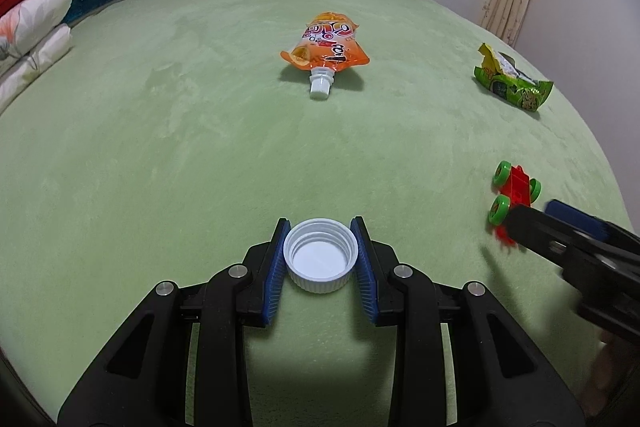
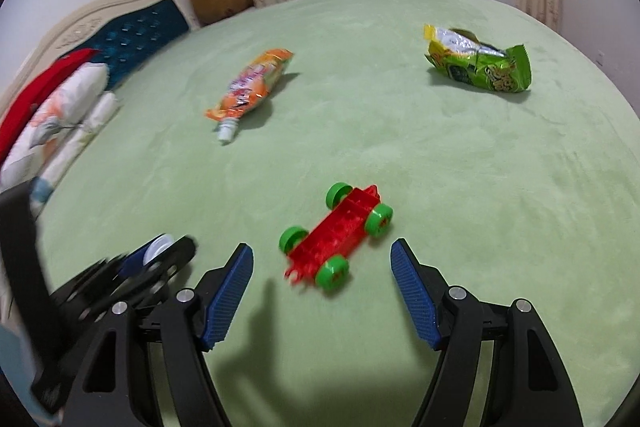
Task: Collect trash
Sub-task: 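Grasp the red toy car with the right tool while the left tool holds the white bottle cap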
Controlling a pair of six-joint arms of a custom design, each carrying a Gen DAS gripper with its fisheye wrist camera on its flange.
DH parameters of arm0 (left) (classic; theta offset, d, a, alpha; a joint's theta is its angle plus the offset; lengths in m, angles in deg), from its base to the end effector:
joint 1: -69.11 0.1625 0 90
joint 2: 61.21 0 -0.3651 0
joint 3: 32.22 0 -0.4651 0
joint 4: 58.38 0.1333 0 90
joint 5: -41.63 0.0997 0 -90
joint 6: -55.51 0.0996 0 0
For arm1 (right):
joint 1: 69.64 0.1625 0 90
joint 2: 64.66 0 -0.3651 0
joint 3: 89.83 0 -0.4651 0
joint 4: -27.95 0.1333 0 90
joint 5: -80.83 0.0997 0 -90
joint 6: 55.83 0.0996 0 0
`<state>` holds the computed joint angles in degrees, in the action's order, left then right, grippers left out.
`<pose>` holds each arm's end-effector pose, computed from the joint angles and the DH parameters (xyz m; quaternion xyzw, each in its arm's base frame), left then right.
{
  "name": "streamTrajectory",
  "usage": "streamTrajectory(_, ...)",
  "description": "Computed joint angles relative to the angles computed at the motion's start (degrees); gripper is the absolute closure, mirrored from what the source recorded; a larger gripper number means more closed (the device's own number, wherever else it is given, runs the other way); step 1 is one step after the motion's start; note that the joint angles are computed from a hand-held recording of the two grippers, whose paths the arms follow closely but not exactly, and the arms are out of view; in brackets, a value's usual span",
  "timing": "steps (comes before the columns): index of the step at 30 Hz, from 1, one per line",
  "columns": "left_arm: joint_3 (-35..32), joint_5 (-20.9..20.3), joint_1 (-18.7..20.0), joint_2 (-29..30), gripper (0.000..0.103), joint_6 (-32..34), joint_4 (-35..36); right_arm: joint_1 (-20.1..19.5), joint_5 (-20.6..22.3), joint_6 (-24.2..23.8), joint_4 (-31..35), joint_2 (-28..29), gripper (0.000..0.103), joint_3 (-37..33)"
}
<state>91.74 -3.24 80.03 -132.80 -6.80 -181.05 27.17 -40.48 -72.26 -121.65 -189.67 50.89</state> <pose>-0.4223 -0.2891 0.0408 0.1976 0.8905 -0.3046 0.2741 0.1247 -0.3568 0.3434 0.0811 -0.8951 0.3376 0.2796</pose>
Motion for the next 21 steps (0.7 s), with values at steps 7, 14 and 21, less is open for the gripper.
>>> streamTrajectory(7,1.21,0.2,-0.2,-0.72,0.072,0.28,-1.97,1.03,-7.24,1.22,-6.14,8.83,0.04,-2.41)
streamTrajectory(14,1.8,-0.05,-0.15,-1.45,0.072,0.47,-2.54,1.23,-8.06,-0.16,-6.61,7.86,0.064,-1.72)
streamTrajectory(21,0.92,0.41,-0.59,-0.82,0.072,-0.36,-0.32,-0.33,-3.74,-0.28,-0.3,-1.87,0.064,1.23)
